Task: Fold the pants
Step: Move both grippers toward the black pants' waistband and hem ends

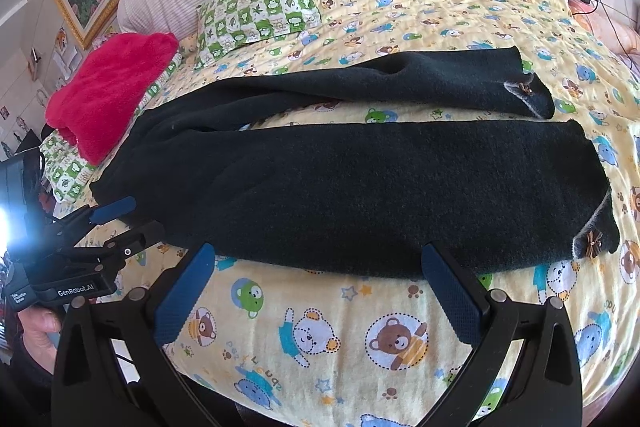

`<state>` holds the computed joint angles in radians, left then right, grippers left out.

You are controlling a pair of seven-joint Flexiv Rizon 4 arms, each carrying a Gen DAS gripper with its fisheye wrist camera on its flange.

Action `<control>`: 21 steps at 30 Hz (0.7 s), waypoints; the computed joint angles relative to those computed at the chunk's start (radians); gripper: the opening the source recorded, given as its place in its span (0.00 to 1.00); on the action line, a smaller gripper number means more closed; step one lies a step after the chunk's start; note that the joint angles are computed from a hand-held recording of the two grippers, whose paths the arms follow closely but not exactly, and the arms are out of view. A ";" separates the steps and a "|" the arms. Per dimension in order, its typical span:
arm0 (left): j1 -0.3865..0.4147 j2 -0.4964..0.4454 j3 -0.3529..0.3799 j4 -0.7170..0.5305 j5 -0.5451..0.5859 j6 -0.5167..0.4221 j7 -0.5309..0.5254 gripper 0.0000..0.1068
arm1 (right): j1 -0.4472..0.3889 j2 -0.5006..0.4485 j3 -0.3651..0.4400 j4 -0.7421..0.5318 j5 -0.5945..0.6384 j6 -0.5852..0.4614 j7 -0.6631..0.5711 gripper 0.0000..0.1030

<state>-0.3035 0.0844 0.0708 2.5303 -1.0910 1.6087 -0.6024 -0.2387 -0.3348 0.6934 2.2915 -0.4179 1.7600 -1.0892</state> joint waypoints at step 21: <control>0.063 -0.025 -0.007 -0.038 0.098 -0.025 -0.011 0.82 | -0.059 -0.010 0.019 -0.013 -0.032 0.003 0.017 1.00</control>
